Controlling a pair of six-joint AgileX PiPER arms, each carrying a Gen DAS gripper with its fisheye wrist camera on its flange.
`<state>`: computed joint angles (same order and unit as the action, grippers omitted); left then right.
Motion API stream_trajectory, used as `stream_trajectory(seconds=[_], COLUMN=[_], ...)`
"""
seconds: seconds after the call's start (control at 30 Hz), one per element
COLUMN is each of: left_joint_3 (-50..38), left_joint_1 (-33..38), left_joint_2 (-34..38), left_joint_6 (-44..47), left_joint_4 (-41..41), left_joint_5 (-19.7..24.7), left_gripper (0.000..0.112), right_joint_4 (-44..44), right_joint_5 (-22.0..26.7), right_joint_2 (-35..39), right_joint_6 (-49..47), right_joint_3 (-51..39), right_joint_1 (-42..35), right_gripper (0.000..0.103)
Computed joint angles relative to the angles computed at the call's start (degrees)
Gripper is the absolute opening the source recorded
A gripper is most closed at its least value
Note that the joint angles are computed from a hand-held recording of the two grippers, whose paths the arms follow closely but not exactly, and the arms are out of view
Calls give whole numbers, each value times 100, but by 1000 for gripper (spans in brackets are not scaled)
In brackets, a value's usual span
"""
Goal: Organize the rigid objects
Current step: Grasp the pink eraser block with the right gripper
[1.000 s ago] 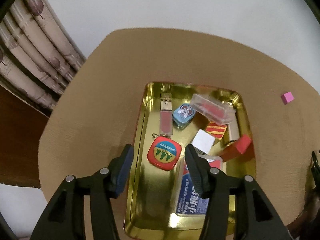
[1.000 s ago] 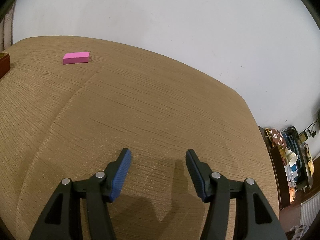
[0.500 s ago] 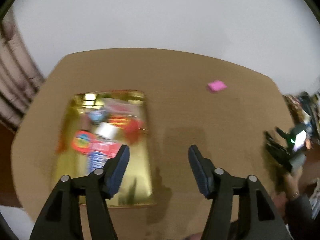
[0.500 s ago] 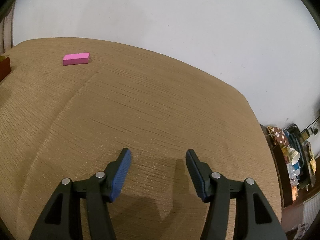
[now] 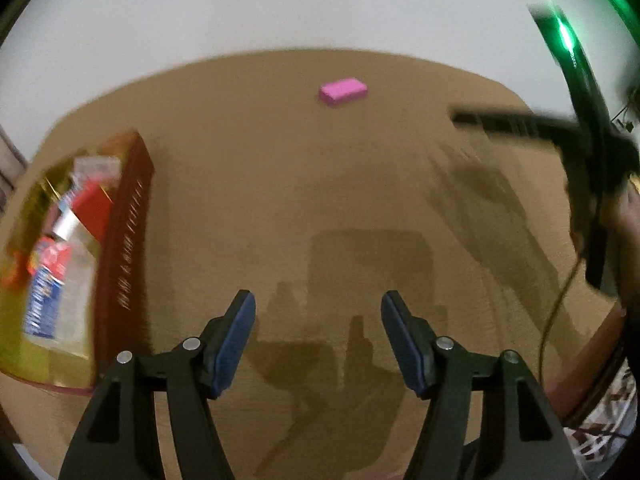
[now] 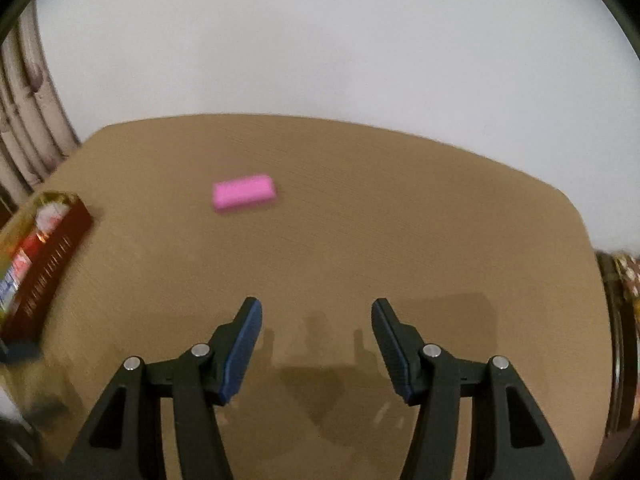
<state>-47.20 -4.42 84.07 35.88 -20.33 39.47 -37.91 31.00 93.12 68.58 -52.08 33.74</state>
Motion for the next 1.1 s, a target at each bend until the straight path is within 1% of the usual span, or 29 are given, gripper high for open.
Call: stream_trajectory(seconds=[0.07, 0.13, 0.17, 0.27, 0.33, 0.37, 0.47, 0.53, 0.63, 0.67, 0.8, 0.87, 0.9, 0.93, 1.03, 1.1], left_joint_3=[26, 91, 87, 68, 76, 85, 99, 114, 50, 20, -7, -39, -36, -31, -24, 29], left_joint_1=[104, 177, 225, 328, 405, 423, 364, 380, 389, 408, 480, 500, 501, 511, 529, 567], left_joint_2=[116, 97, 99, 102, 77, 71, 103, 72, 200, 271, 376, 451, 478, 512, 557, 597], left_joint_6=[161, 278, 358, 485, 581, 622, 591, 646, 714, 765, 825, 824, 811, 851, 912, 1030], left_joint_4=[-174, -277, -331, -496, -594, -650, -641, -689, -710, -747, -778, -769, -768, -812, -842, -892], left_joint_5=[10, -83, -88, -51, -39, -67, -171, -102, -73, -72, -52, -51, -71, -96, -130, -206], left_gripper=[62, 62, 62, 65, 67, 67, 68, 68, 68, 68, 68, 68, 68, 68, 68, 71], right_joint_4=[512, 1006, 1334, 1697, 1637, 1776, 2016, 2234, 2441, 2409, 2203, 2427, 2559, 2619, 2854, 2976], right_joint_5=[18, 36, 144, 428, 734, 915, 1002, 995, 1125, 1224, 1487, 1743, 1689, 1489, 1335, 1253], right_joint_2=[395, 811, 1117, 1847, 2247, 2514, 2820, 2946, 3183, 3276, 3511, 3712, 3702, 3619, 3612, 3531], right_joint_6=[-792, -1505, -1950, -2714, -2824, -3048, -3312, -3487, -3704, -3707, -3743, -3923, -3970, -3948, -4102, -4202], right_joint_3=[-632, -1255, -1680, -2637, -3156, -3507, -3885, -4041, -4339, -4465, -4787, -5044, -4985, -4816, -4745, -4613], right_joint_1=[-132, -242, -304, -348, -343, -392, -486, -559, -603, -598, -553, -608, -662, -715, -861, -932], right_gripper=[59, 61, 65, 65, 65, 65, 65, 65, 65, 65, 71, 71, 71, 72, 72, 72])
